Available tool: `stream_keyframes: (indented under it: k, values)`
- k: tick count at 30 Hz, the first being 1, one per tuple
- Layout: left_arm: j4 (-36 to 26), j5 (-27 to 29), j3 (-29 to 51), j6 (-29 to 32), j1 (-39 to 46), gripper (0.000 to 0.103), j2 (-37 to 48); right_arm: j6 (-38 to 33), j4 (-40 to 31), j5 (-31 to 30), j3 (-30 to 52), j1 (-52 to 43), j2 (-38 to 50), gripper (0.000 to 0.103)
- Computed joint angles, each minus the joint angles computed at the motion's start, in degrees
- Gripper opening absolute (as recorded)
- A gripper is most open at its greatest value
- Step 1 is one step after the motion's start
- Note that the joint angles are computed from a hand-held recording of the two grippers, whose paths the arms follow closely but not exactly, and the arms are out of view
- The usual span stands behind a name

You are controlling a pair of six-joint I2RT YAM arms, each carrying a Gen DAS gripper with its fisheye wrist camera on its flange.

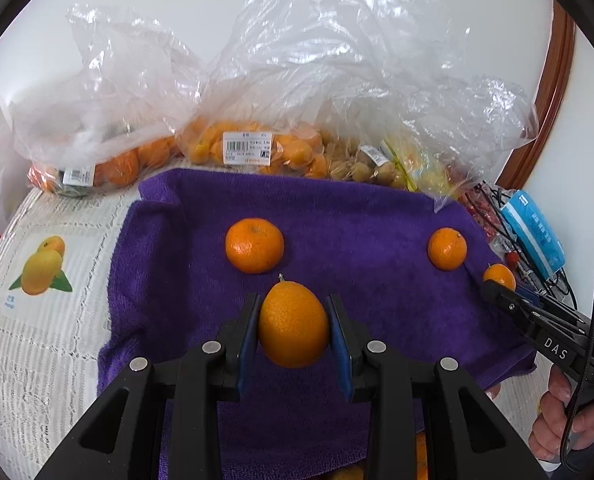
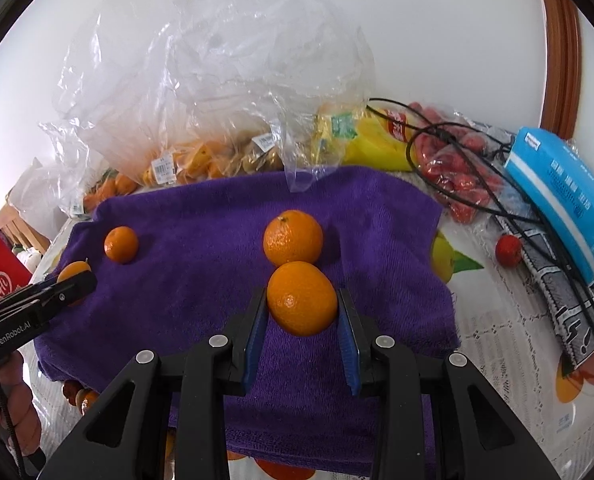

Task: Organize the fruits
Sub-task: 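Lower the orange onto the towel and open the right tool, then withdraw the right tool back from the towel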

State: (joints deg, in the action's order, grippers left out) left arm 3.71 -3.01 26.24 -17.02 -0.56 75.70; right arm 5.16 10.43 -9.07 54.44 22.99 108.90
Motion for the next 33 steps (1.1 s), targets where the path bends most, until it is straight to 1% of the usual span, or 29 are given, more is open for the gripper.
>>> stream_keyframes:
  k: [4,7,14,24,29,31,33]
  values:
    - [0.1,-0.8,0.7,-0.4,-0.4,0.031,1.8,-0.3,-0.5,0.2,0.3,0.2,0.4,0.034]
    - [-0.3,-0.3,1.4,-1.0,-0.2,0.031,3.3,-0.5,-0.9,0.5,0.7,0.4,0.8,0.034]
    - [-0.4,-0.5,1.6,-1.3,-0.3,0.031,4.6,-0.8,-2.0,0.8,1.6,0.8,1.7,0.034]
    - [-0.5,0.1,1.7,-0.8,-0.3,0.031,4.1,-1.2,-0.6,1.5,0.4,1.1,0.5,0.034]
    - [-0.7,1.0,1.3,-0.9,-0.5,0.031,1.9,-1.0,0.9,1.4,-1.1,1.0,-0.8,0.039]
    - [-1.1,1.1,1.3,-0.7,-0.7,0.032,1.2,-0.9,1.3,1.4,-1.6,1.0,-1.4,0.039]
    - [-1.0,0.2,0.9,-0.6,-1.4,0.038,0.4,-1.0,1.9,1.0,-2.3,1.0,-2.1,0.039]
